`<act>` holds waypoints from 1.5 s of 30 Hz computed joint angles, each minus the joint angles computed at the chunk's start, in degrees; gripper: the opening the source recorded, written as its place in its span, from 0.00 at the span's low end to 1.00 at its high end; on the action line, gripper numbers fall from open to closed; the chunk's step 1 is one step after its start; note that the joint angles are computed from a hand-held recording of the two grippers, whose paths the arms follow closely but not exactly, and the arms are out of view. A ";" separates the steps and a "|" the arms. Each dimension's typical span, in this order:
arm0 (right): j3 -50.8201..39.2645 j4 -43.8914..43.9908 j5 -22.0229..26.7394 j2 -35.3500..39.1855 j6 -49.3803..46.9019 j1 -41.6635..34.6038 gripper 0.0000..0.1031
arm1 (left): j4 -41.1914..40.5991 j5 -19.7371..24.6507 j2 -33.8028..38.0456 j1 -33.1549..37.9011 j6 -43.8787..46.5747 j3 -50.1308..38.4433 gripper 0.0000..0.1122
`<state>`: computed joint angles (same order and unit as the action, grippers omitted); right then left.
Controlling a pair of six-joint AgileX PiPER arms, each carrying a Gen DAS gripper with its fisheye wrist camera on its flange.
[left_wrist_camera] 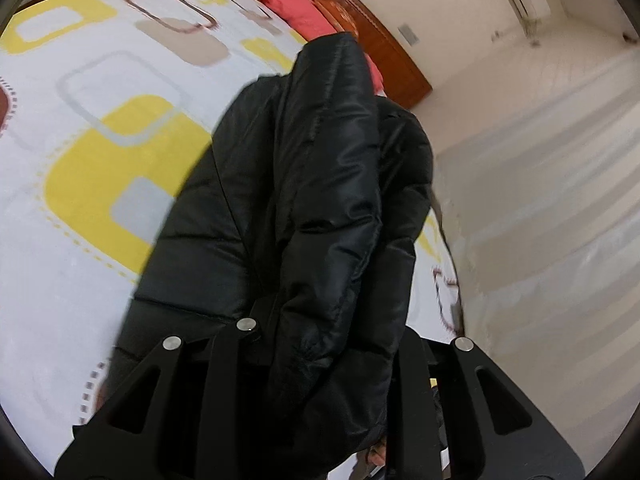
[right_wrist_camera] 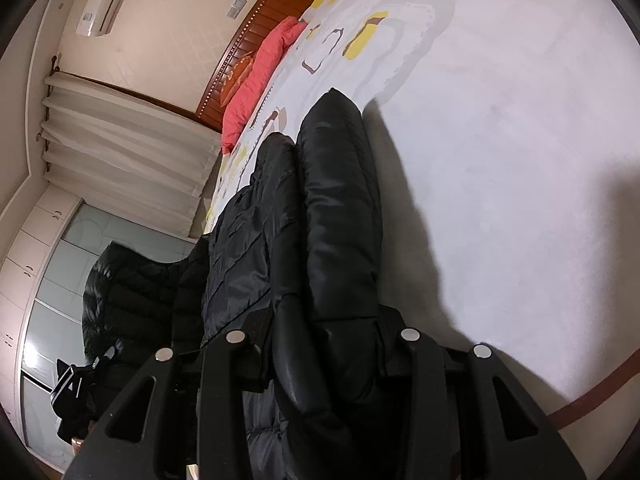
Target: Fold large clothes
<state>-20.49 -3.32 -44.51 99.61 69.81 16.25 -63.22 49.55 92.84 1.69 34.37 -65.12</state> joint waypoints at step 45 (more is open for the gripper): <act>4.45 -3.98 -11.92 4.30 2.69 -3.71 0.33 | 19.01 -13.31 20.87 -20.26 -8.16 -19.41 0.20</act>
<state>-16.04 -7.30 -56.42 103.91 72.50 12.53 -44.21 36.23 113.71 -18.58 26.20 -84.53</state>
